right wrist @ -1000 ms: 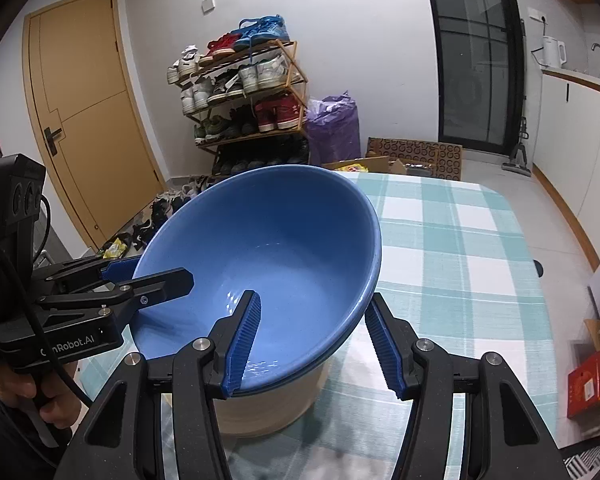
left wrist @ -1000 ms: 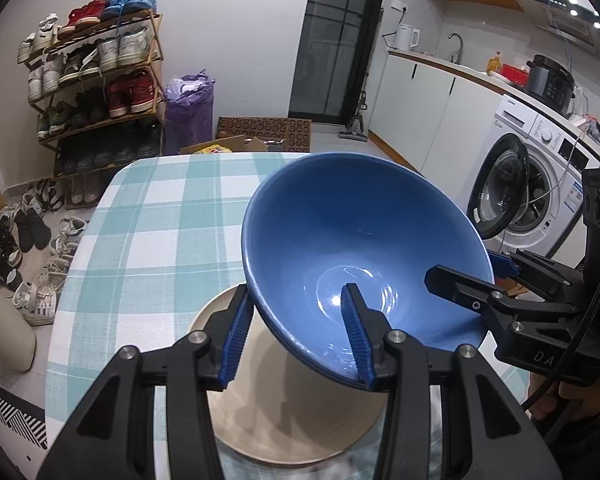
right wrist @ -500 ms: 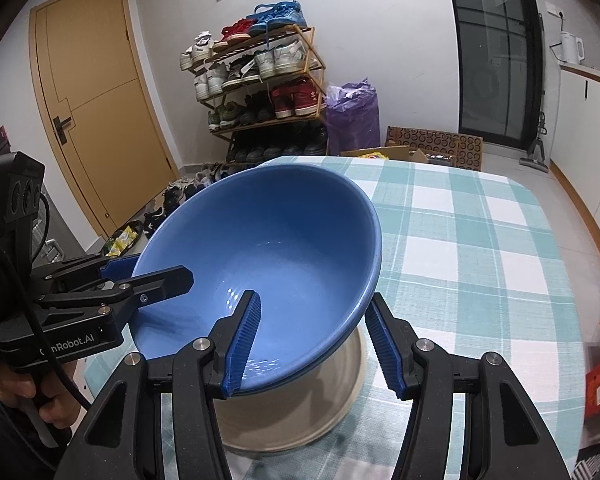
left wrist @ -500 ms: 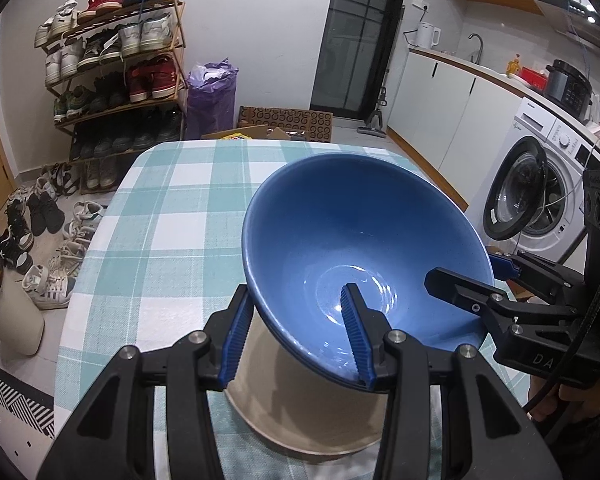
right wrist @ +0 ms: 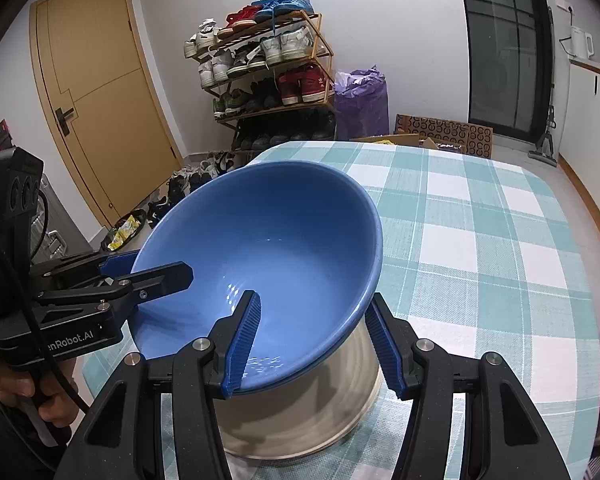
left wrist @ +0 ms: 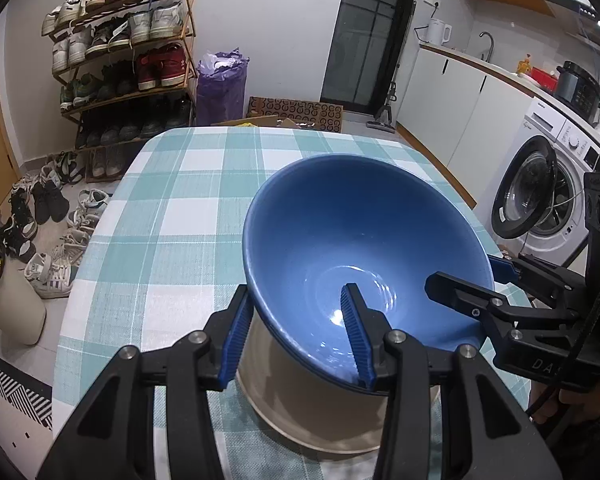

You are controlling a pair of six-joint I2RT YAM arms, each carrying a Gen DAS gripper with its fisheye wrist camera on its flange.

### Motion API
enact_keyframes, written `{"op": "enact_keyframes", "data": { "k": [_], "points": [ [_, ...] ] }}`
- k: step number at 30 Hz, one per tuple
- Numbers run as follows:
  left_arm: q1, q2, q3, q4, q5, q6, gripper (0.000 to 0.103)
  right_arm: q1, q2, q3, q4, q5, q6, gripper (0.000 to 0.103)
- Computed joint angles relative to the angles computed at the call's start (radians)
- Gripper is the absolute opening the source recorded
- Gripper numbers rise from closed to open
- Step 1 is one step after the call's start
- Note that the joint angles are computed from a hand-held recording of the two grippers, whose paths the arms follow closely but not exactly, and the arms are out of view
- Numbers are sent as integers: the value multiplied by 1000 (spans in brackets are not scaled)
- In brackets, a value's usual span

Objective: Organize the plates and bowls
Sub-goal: 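Carry the nested blue bowls with both tools over the stacked cream plates, then lower the bowls onto the cream plates and open both tools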

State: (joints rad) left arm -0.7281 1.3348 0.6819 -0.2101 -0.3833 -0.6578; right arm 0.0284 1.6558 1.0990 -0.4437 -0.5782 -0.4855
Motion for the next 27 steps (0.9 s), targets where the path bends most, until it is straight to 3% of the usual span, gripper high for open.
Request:
{"op": "enact_keyframes", "data": {
  "k": [27],
  "points": [
    [29,54,-8,58,28,24,44,-2,34,-8,14,6,2,56]
  ]
}}
